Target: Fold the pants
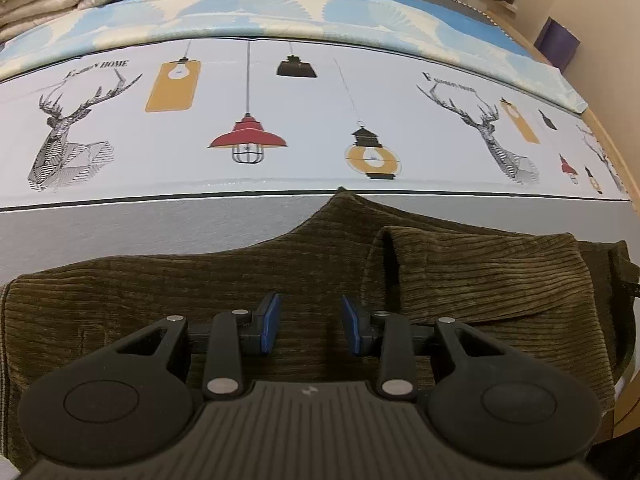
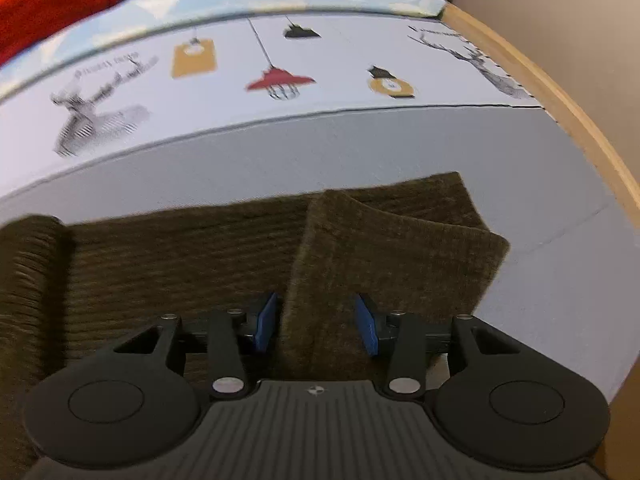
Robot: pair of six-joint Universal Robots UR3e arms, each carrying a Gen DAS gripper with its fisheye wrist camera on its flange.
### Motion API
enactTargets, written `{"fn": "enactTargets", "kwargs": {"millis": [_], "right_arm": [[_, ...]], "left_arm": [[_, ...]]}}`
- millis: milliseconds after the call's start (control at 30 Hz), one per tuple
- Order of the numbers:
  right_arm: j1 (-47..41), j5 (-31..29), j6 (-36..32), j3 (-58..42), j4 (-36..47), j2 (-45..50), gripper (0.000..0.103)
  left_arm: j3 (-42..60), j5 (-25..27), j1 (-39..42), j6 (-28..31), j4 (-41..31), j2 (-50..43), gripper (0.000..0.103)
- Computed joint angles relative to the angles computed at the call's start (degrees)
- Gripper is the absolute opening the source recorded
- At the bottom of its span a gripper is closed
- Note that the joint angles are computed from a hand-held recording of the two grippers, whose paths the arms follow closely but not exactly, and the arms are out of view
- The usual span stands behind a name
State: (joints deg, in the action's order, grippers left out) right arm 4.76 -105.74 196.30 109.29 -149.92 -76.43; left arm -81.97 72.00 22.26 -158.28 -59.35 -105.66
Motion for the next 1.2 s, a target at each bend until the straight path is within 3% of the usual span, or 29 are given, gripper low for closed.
{"fn": "enactTargets", "kwargs": {"millis": [67,100,167,300,433,533,600,667,700,767,867,967,1100,1167,1200], "right_arm": [[-0.87,-0.79,4.57,0.06,0.51,-2.15,0.008],[-0.06,-2.52,8.69,0.59,-0.22,-4.35,0.008],[4.30,-6.72,10.00,1.22,-7.60,-6.43,0.007],[20.87,-13.18,-0.18,-4.86,-29.98,-0.91,0.007],[36.18,-6.34,-14.45,-17.72,-42.91,11.65,0.007],[42.67,3.60,-19.12,-27.44,-37.50,20.93,0.007],[44.10,10.45,-20.26,-35.86,-21.37,26.64,0.008],[44.92,12.54,-21.32,-44.07,-5.74,32.09,0.010],[45.20,12.61,-22.60,-45.99,-1.71,33.94,0.012],[46.15,10.58,-24.99,-47.16,-1.40,34.65,0.012],[44.40,14.59,-23.05,-48.06,3.02,31.89,0.017],[42.46,14.12,-20.50,-41.52,0.79,26.00,0.022],[40.36,2.92,-12.09,-33.55,-4.58,20.07,0.036],[38.20,-1.83,-5.28,-30.38,0.12,17.10,0.038],[36.90,-4.46,-2.37,-30.16,6.28,16.37,0.035]], "left_arm": [[0.11,-0.17,0.57,-0.41,0.07,-0.03,0.038],[0.14,-0.40,0.90,-0.65,0.08,0.04,0.038],[0.01,-0.88,1.52,-0.93,0.11,0.38,0.038],[-1.10,-1.64,2.70,-0.73,0.08,1.87,0.038],[-2.58,-2.57,5.01,0.25,-0.75,3.79,0.038],[-3.27,-3.31,7.23,0.98,-1.58,5.02,0.038],[-3.52,-3.82,8.84,1.58,-2.34,5.67,0.038],[-3.93,-4.35,10.51,2.34,-3.22,6.45,0.038],[-4.14,-4.57,11.26,2.74,-3.61,6.82,0.038],[-4.29,-5.30,12.96,4.03,-4.72,7.40,0.038],[-3.96,-6.47,15.12,5.96,-6.13,7.66,0.038],[-2.95,-7.38,16.81,6.84,-8.08,7.24,0.041],[-2.68,-8.13,17.09,7.54,-8.50,7.27,0.041],[-2.64,-8.51,16.73,7.45,-8.68,7.41,0.041],[-2.68,-8.58,16.37,7.36,-8.55,7.44,0.041]]}}
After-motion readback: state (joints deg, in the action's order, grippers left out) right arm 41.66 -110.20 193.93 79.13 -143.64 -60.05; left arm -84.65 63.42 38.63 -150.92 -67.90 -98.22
